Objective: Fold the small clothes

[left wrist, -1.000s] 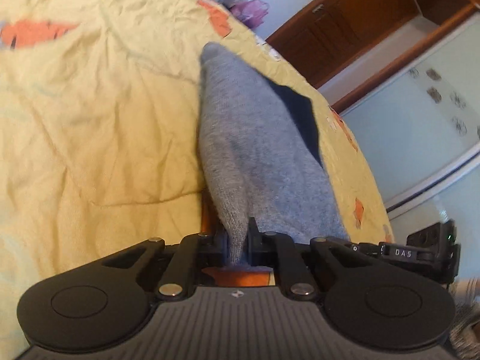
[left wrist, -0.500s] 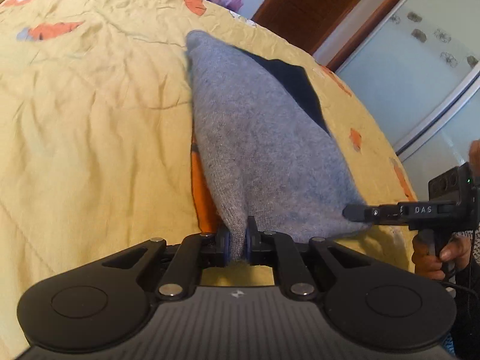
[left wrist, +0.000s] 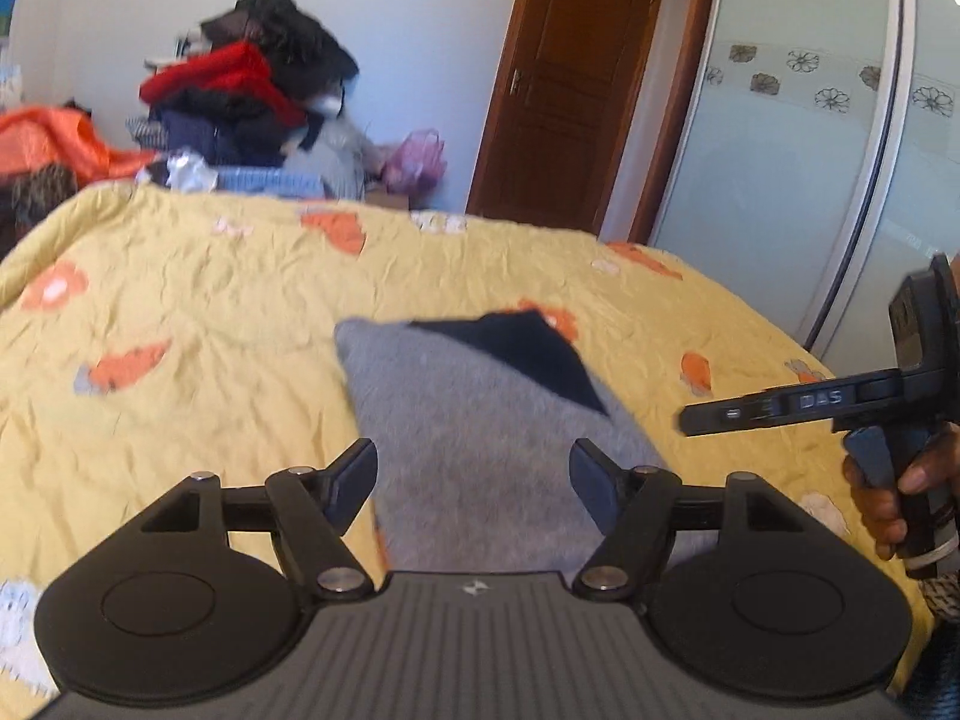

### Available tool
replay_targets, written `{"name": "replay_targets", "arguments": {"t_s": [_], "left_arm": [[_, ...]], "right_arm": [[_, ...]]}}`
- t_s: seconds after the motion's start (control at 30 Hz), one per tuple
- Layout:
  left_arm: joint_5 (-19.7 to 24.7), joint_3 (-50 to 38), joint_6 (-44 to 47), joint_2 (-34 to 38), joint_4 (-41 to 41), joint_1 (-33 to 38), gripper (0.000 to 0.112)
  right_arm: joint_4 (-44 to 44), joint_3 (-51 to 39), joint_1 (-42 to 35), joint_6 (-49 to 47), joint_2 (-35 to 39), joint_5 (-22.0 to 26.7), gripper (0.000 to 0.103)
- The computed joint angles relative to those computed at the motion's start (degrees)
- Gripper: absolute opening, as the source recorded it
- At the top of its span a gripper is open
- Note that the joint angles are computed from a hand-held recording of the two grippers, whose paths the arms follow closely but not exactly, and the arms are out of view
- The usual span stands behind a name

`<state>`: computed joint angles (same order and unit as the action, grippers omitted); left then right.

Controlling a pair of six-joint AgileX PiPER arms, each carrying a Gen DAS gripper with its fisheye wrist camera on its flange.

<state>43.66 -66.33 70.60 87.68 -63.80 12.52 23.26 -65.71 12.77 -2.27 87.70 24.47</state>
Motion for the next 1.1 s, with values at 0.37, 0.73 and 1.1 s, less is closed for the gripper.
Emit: {"name": "replay_targets", "arguments": {"t_s": [0.37,0.73,1.1], "left_arm": [[-24.4,9.55,5.03,5.52,0.86,-17.33,0.071],[-25.57,10.53,5.77,4.99,-0.38,-17.86,0.072],[-26.49,10.42,3.79,5.05,0.22,-18.83,0.074]], "right_arm": [[-16.6,-15.97,6.85,14.98,18.04,-0.07,0.075],[-13.6,-19.83,5.74,12.19,17.9,-2.33,0.073],[-10.52,-30.71,6.64,0.53,29.95,1.07,0.082]]}}
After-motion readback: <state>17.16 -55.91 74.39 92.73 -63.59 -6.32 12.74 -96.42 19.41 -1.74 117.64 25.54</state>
